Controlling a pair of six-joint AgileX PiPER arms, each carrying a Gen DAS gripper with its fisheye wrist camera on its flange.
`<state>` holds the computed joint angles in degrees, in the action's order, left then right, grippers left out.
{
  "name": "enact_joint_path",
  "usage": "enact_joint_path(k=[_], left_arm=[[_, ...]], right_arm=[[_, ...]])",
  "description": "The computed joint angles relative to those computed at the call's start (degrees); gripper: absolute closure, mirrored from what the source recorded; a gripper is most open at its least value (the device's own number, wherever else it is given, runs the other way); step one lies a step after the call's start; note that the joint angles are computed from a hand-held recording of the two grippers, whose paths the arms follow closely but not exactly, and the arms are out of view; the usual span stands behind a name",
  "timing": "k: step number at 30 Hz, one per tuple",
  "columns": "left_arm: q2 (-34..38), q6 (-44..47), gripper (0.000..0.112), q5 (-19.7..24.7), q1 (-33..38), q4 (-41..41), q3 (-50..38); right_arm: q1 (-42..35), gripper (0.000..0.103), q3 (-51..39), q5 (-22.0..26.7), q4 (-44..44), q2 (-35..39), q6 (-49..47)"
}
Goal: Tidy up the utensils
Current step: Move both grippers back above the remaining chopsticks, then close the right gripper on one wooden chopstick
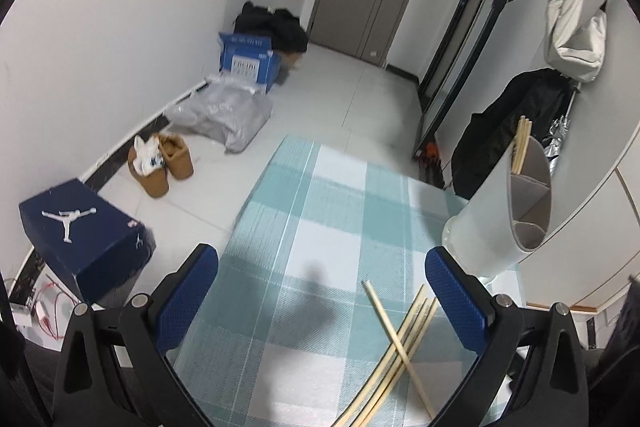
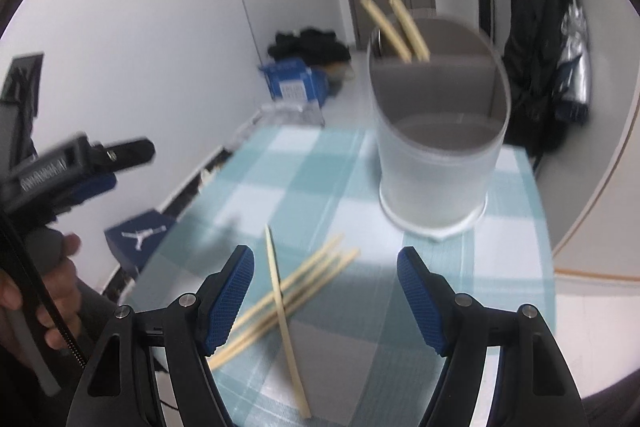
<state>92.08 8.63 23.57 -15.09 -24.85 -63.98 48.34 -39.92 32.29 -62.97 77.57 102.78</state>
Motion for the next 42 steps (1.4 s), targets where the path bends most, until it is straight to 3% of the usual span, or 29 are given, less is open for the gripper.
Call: enact_joint_path(k=[3,5,9,13,20,26,30,31,36,40,42], left_arm=[[1.31,-0.47,0.011,2.23,1.43,0.03,-1.62],[2.35,-0.71,0.011,4.31,2.82,-0.54,-3.2],[3.15,-3.92,0.011,4.43,3.47,3.5,-4.37],[3.82,-2.72,0.011,5.31,5.13,1.83,-5.18],[5.33,-1.28,0.011,5.79,6.29,0.35,-5.78],[6.28,1.47,0.011,7.1,8.24,-2.2,-7.17],[6.09,2.3,0.011,7.03,9.8,-3.48,-6.92],[6.09,2.1,0.011,7.09,9.99,-3.52,-6.88],[7.25,0.84,0.011,8.23,11.14,-4.15,-7.86],[7.42,0.78,0.011,8.76,11.42,-5.17,-8.18],[7.09,0.41,0.011,8.31,11.03,-4.67,-7.86]], right_arm=[[-2.08,0.029,-1.28,-3.47,3.35,3.36,-3.17],[-2.61,0.029,-4.34,-2.39,6.86,6.74,-8.59],[-4.5,0.03,-8.46,-3.27,11.05,10.93,-15.85],[-6.54,0.03,-12.35,-4.66,14.54,14.46,-22.44],[-11.58,0.032,-21.91,-6.16,30.6,21.28,-44.48],[-13.69,0.034,-30.21,-3.02,47.64,27.08,-66.49],[-15.54,0.046,-35.24,0.57,60.01,30.92,-81.2],[-15.39,0.056,-36.71,2.23,60.32,32.0,-82.67],[-14.54,0.084,-42.04,7.12,59.28,35.26,-84.89],[-14.25,0.099,-42.74,8.51,58.16,35.47,-84.26],[-14.05,0.099,-41.66,7.83,57.48,34.69,-83.55]])
